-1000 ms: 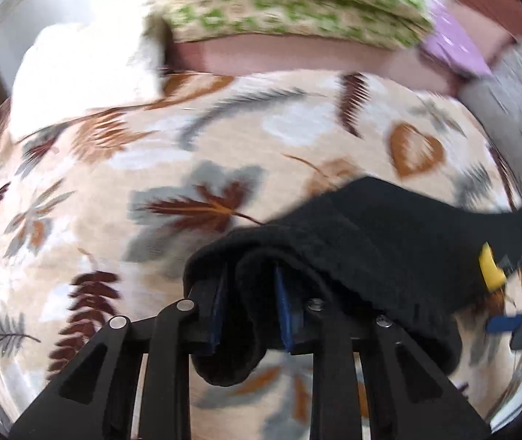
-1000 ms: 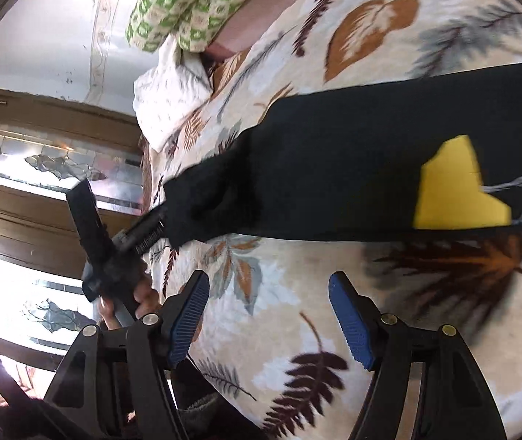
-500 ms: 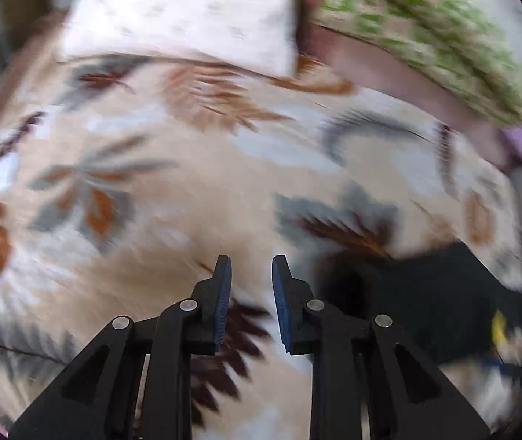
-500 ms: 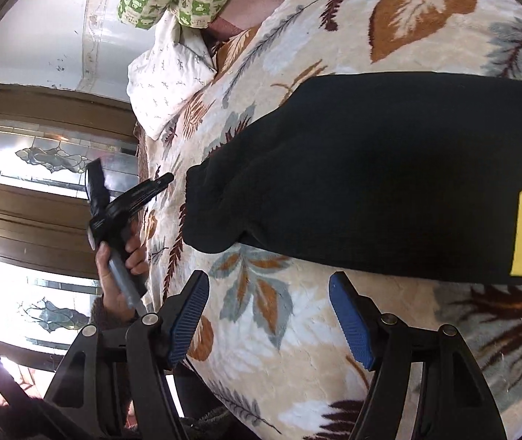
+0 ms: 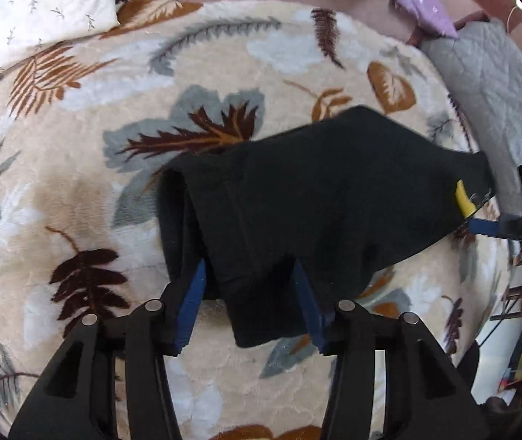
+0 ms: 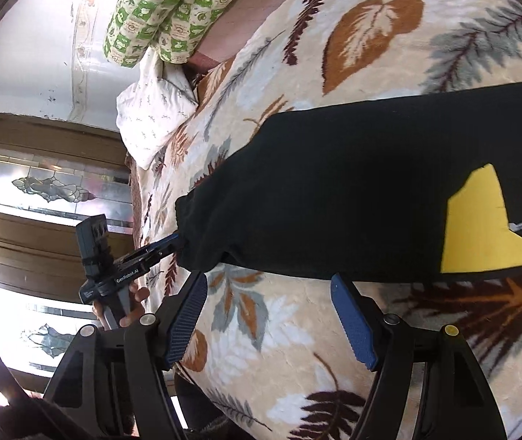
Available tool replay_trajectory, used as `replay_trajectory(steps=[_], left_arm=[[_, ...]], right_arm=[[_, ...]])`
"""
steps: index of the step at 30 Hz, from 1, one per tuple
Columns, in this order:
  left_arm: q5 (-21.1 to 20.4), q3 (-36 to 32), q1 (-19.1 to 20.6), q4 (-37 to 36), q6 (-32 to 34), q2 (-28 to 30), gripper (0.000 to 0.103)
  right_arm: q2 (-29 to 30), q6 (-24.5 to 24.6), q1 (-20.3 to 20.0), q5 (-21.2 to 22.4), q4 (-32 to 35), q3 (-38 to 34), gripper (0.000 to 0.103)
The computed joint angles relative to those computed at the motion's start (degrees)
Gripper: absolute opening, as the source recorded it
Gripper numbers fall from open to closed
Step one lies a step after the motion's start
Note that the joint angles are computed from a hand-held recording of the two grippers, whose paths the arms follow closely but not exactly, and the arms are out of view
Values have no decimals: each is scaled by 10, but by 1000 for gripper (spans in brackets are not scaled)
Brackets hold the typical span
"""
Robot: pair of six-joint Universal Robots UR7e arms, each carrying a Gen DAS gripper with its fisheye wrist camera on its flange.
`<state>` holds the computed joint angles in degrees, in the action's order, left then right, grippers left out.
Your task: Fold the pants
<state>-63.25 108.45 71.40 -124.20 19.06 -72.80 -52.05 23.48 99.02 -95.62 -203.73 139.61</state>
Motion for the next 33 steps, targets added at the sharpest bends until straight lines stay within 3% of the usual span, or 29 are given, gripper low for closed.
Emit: replay_trajectory(steps=[1, 2, 3, 10, 13, 15, 17, 21, 23, 26, 28, 30, 31, 32, 33], left_arm=[[0, 1, 0, -9, -7, 3, 47], [-3, 3, 0, -27, -14, 5, 30], [2, 3, -1, -46, -19, 10, 22], [7, -30, 3, -57, -52, 32, 16], [11, -32, 0, -50, -45, 31, 17], [16, -35, -1, -44, -40, 32, 17], [19, -35, -1, -42, -36, 32, 17], [28, -30, -3, -54, -32, 35, 17], [32, -32, -3, -58, -38, 39, 17], [38, -36, -3, -59, -49, 44, 17], [43, -43, -3, -50, -56, 48, 17], [50, -51, -5, -45, -56, 49, 17], [50, -54, -6, -46, -52, 48, 17], [45, -56, -5, -52, -42, 45, 17], [47, -55, -5, -58, -34, 44, 17]], right_arm=[[0, 0, -2, 0, -4, 2, 72], [1, 0, -3, 0, -11, 3, 72], [2, 0, -4, 1, -14, 4, 72], [2, -4, -11, 0, -28, 10, 72], [-23, -4, 3, -85, -16, 15, 72], [-59, 14, -9, -101, -38, 46, 71], [-127, 12, 0, -195, -13, 74, 71], [-271, 45, -22, -307, 90, 122, 82], [-309, 33, -50, -303, 128, 131, 84], [-285, 6, -81, -289, 76, 141, 83], [-254, -23, -94, -262, 34, 140, 71], [-241, -41, -96, -254, 51, 128, 28], [-237, -48, -102, -229, 45, 126, 16], [-226, -50, -99, -222, 19, 128, 8], [-216, -59, -96, -213, -15, 132, 8]])
